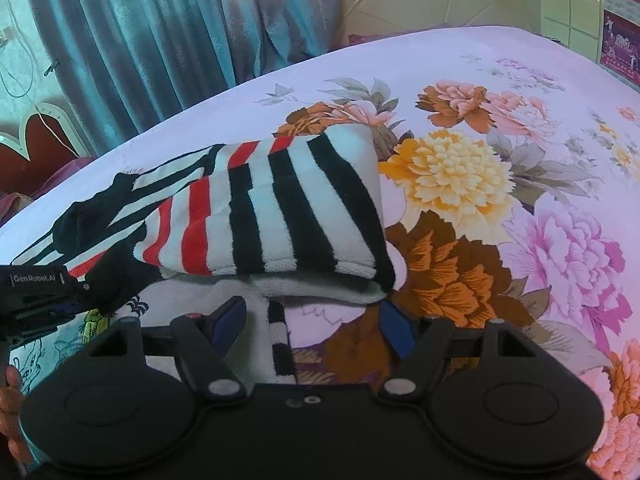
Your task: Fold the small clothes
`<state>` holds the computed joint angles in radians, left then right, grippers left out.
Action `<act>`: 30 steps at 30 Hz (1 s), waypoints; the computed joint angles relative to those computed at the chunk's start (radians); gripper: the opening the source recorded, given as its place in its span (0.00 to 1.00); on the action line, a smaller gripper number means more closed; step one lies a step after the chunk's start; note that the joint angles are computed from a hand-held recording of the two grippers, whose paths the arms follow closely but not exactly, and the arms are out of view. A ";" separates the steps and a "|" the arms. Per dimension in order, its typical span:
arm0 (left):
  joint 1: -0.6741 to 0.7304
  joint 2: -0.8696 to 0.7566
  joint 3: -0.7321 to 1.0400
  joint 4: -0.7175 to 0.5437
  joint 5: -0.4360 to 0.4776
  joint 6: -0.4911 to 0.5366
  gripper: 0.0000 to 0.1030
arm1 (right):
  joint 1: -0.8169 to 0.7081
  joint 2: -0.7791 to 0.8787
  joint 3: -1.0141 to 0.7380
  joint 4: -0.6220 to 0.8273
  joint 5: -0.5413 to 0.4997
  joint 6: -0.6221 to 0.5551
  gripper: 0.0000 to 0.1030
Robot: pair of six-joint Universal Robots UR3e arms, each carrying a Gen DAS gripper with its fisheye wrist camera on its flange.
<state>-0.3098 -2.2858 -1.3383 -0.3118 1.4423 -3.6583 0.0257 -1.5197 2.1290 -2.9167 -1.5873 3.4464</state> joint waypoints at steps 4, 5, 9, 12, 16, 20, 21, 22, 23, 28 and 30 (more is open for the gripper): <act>0.038 0.093 -0.111 0.127 -0.041 -0.016 0.06 | 0.010 0.007 -0.007 0.001 0.006 0.007 0.70; 0.051 0.125 -0.138 0.149 -0.045 -0.007 0.06 | 0.014 0.009 -0.009 0.000 0.007 0.009 0.70; 0.120 0.252 -0.254 0.189 -0.055 0.041 0.05 | 0.024 0.035 -0.036 -0.002 0.021 0.021 0.62; 0.187 0.344 -0.372 0.208 -0.039 0.075 0.05 | 0.049 0.070 -0.083 0.002 -0.011 0.034 0.54; 0.287 0.451 -0.546 0.219 -0.023 0.093 0.05 | 0.057 0.104 -0.134 0.031 -0.011 0.011 0.30; 0.340 0.491 -0.688 0.264 -0.002 0.112 0.05 | 0.084 0.133 -0.166 0.054 -0.020 -0.047 0.18; 0.345 0.494 -0.710 0.272 -0.001 0.109 0.05 | 0.088 0.132 -0.165 0.050 -0.025 -0.059 0.17; 0.350 0.490 -0.722 0.281 -0.004 0.108 0.05 | 0.094 0.118 -0.155 0.033 -0.036 -0.069 0.17; 0.344 0.488 -0.737 0.296 0.002 0.106 0.05 | 0.100 0.104 -0.138 0.003 -0.059 -0.077 0.16; 0.336 0.448 -0.758 0.301 0.020 0.127 0.06 | 0.091 0.117 -0.141 0.071 -0.071 -0.111 0.15; 0.342 0.475 -0.756 0.264 0.012 0.144 0.06 | 0.085 0.089 -0.136 0.100 -0.057 -0.130 0.16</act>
